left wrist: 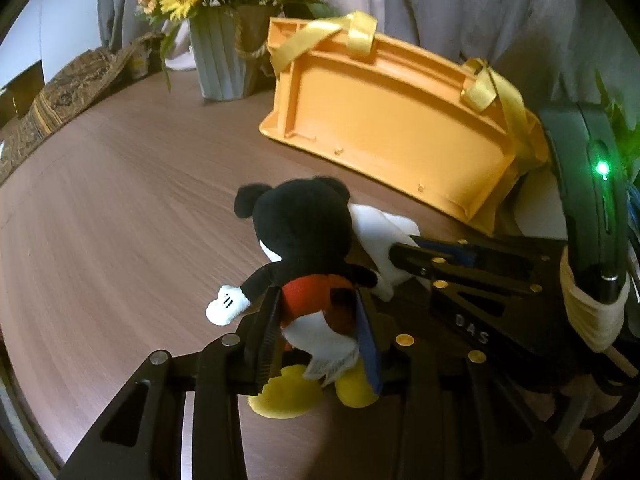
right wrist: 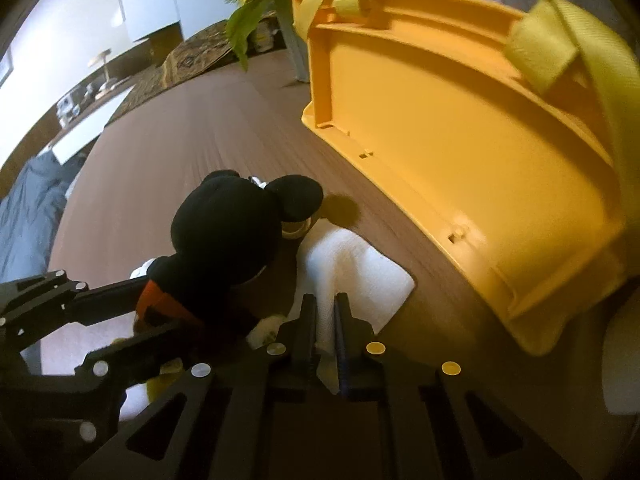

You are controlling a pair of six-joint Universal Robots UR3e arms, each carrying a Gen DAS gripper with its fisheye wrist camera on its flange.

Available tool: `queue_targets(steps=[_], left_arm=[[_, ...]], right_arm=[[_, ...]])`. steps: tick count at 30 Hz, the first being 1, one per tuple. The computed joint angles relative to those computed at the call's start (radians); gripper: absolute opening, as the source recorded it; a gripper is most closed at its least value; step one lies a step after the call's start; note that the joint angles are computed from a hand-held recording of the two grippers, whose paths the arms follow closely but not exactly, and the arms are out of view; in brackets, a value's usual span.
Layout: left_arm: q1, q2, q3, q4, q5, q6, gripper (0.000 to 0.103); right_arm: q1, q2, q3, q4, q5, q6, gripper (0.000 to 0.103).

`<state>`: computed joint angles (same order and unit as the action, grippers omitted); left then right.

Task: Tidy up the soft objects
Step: 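Grasp the black Mickey plush with the left tool while the right tool grasps the white cloth, then lift and carry the Mickey plush and white cloth over the orange crate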

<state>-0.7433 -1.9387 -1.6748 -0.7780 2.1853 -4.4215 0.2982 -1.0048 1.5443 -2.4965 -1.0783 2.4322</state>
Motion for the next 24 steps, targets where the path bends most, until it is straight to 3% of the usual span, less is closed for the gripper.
queue_targets(steps=[17,24], left_arm=[[-0.098,0.116,-0.036,-0.094,0.182,-0.012,0.033],[-0.13,0.19,-0.062,-0.082,0.243,0.053,0.033]], right_arm=[[-0.039,-0.268,0.261,-0.181,0.023,0.299,0.01],[-0.042,-0.376,0.319,-0.225,0.015,0.438,0.01]])
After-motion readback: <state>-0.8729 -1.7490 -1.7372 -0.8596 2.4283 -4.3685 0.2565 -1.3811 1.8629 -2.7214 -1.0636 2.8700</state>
